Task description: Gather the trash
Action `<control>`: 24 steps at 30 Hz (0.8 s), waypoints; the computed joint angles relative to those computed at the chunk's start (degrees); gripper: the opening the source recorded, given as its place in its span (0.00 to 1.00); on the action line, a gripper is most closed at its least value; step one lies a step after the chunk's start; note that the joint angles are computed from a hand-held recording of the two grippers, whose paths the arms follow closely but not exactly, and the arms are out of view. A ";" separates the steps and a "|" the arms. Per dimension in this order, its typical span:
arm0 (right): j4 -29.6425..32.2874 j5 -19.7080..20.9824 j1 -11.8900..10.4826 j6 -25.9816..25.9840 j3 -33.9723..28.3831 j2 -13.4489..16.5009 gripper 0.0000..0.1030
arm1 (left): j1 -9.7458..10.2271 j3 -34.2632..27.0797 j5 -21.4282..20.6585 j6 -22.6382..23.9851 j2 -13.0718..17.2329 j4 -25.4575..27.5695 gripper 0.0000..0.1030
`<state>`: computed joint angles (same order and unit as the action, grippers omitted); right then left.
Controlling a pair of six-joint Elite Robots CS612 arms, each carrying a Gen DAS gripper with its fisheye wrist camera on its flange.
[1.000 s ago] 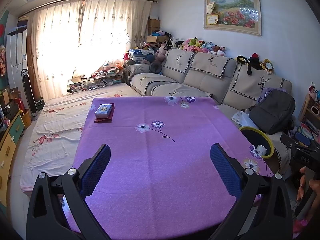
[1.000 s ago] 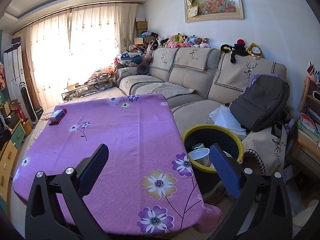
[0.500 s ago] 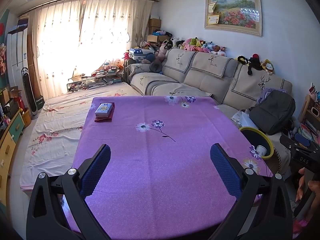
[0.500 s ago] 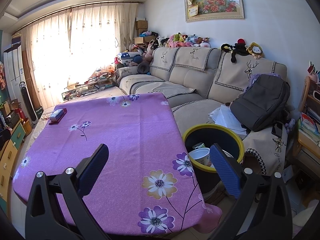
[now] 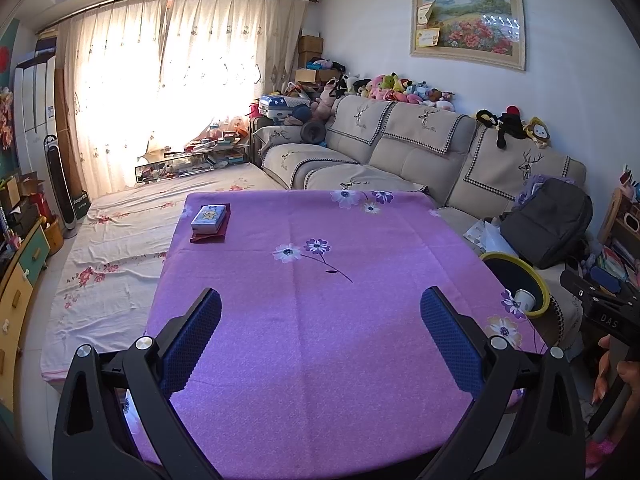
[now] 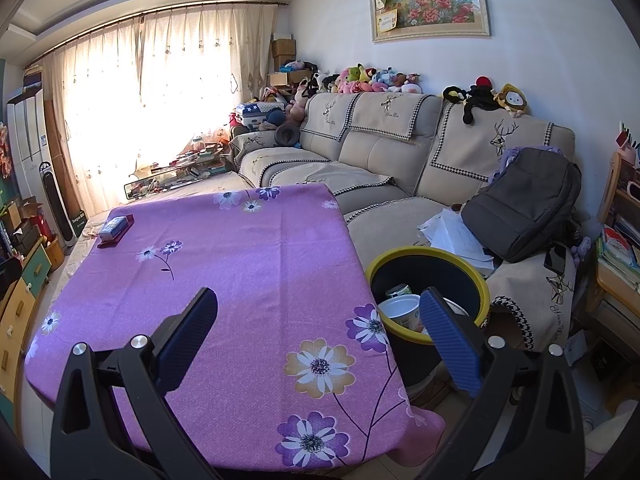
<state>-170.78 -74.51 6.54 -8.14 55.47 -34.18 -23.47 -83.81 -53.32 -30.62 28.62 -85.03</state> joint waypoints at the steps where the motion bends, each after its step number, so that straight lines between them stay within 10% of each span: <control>1: 0.02 -0.02 0.01 0.00 -0.03 0.02 0.93 | 0.00 0.06 0.04 -0.10 -0.01 0.08 0.95; 24: 0.29 -0.31 0.47 -0.13 -0.15 0.29 0.93 | 0.08 0.84 -0.48 -0.36 -0.01 -0.06 0.95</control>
<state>-170.49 -74.82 7.01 -8.27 55.33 -33.89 -23.39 -82.97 -53.80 -30.98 28.61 -85.09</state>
